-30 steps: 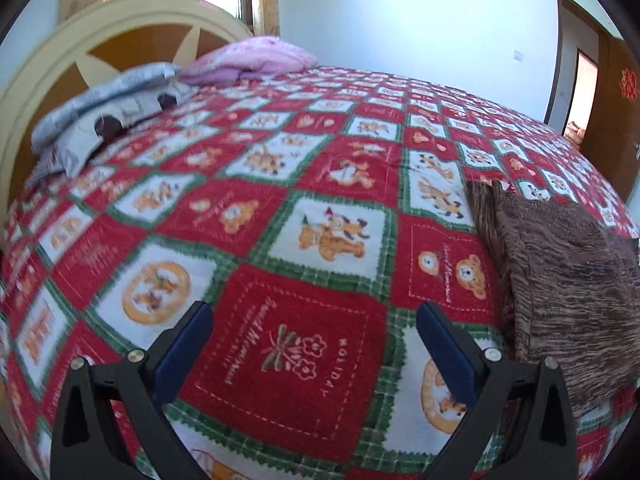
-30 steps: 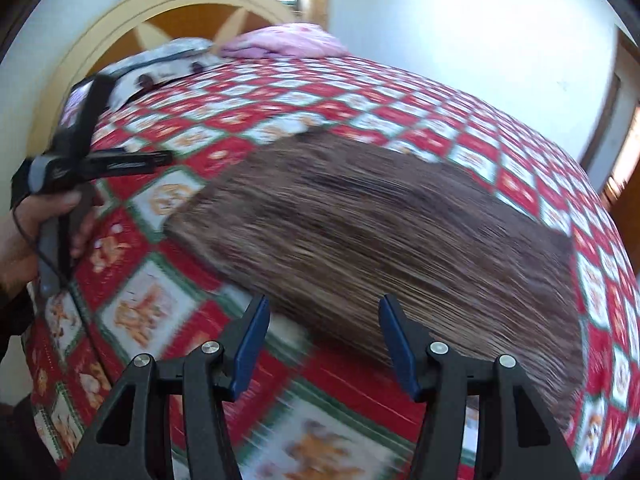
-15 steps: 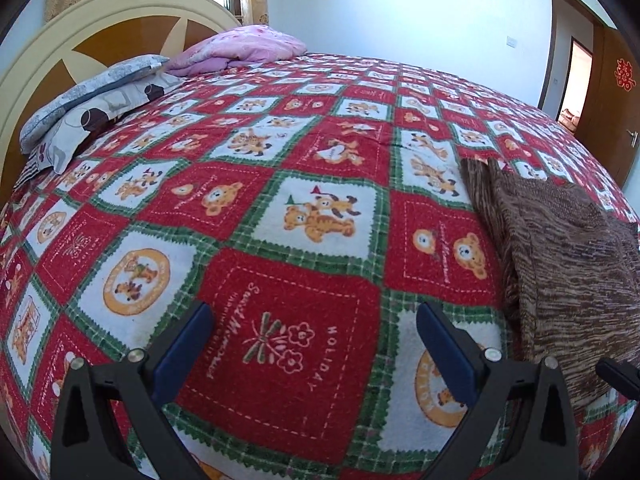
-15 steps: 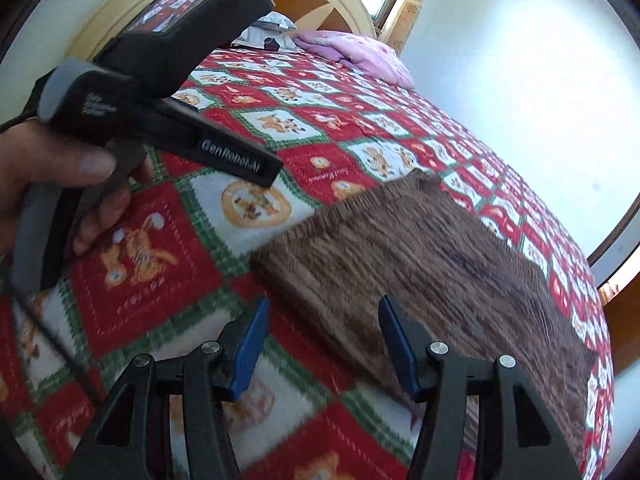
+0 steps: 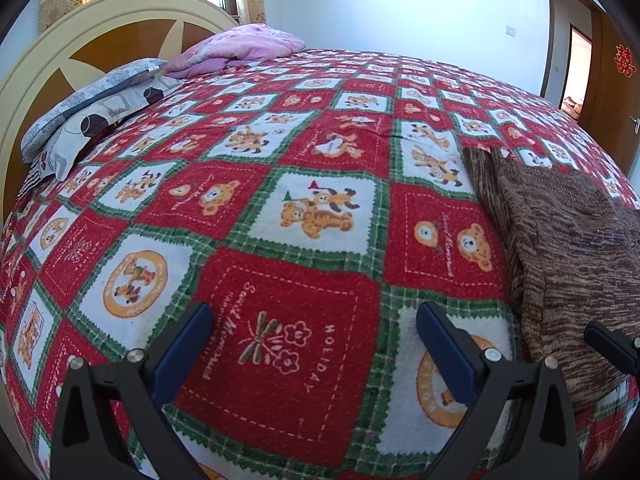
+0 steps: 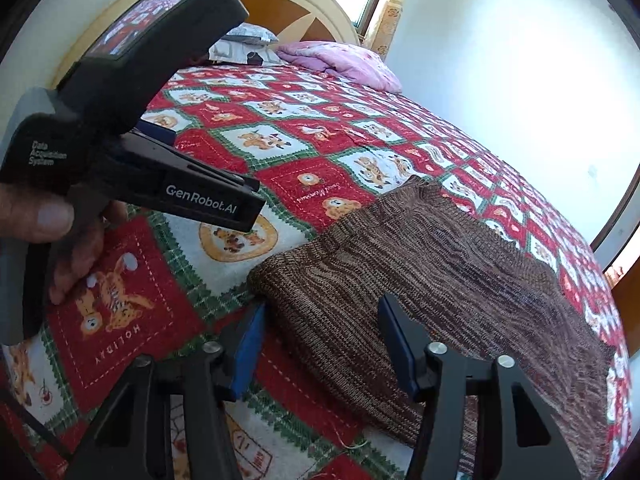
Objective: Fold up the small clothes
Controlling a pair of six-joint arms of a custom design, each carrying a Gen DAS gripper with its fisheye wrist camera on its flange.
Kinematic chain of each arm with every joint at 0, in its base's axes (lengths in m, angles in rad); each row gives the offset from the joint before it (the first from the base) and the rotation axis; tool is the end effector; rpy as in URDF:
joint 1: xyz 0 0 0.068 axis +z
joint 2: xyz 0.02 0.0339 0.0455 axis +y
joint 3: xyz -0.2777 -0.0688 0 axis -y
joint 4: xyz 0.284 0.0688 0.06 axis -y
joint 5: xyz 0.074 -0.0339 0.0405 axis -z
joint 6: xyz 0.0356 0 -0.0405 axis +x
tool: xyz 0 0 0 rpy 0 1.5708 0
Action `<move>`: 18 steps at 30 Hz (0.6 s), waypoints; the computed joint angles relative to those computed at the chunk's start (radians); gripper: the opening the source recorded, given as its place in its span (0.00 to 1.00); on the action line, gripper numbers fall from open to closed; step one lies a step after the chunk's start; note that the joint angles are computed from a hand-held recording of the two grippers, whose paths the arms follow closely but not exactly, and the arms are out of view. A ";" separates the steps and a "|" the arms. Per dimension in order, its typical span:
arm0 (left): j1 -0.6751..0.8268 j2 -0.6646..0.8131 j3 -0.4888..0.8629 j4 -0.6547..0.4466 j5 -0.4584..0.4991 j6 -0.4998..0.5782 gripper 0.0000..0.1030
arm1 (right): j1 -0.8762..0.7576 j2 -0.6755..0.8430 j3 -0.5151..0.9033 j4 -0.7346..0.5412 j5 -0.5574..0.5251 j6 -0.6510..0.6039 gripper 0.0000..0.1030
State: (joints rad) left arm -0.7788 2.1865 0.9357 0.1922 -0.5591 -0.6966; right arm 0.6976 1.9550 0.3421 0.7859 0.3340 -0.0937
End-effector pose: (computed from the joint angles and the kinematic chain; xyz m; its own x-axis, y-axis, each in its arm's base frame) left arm 0.2821 -0.2519 -0.0013 -0.7392 -0.0347 -0.6726 -0.0832 0.9957 0.0402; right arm 0.1952 0.1484 0.0055 -0.5206 -0.5517 -0.6515 -0.4876 0.8186 -0.3035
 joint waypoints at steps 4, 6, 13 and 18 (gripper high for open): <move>0.002 0.008 0.030 -0.042 0.008 0.012 1.00 | -0.022 0.018 -0.014 0.048 -0.048 0.010 0.48; 0.002 0.010 0.041 -0.055 0.014 0.026 1.00 | -0.026 0.026 -0.018 0.066 -0.061 0.011 0.43; 0.062 -0.017 0.013 0.121 0.218 0.131 1.00 | -0.036 0.056 -0.030 0.127 -0.092 0.003 0.36; 0.099 0.036 0.111 0.176 0.342 0.173 1.00 | -0.025 0.083 -0.038 0.176 -0.076 0.000 0.36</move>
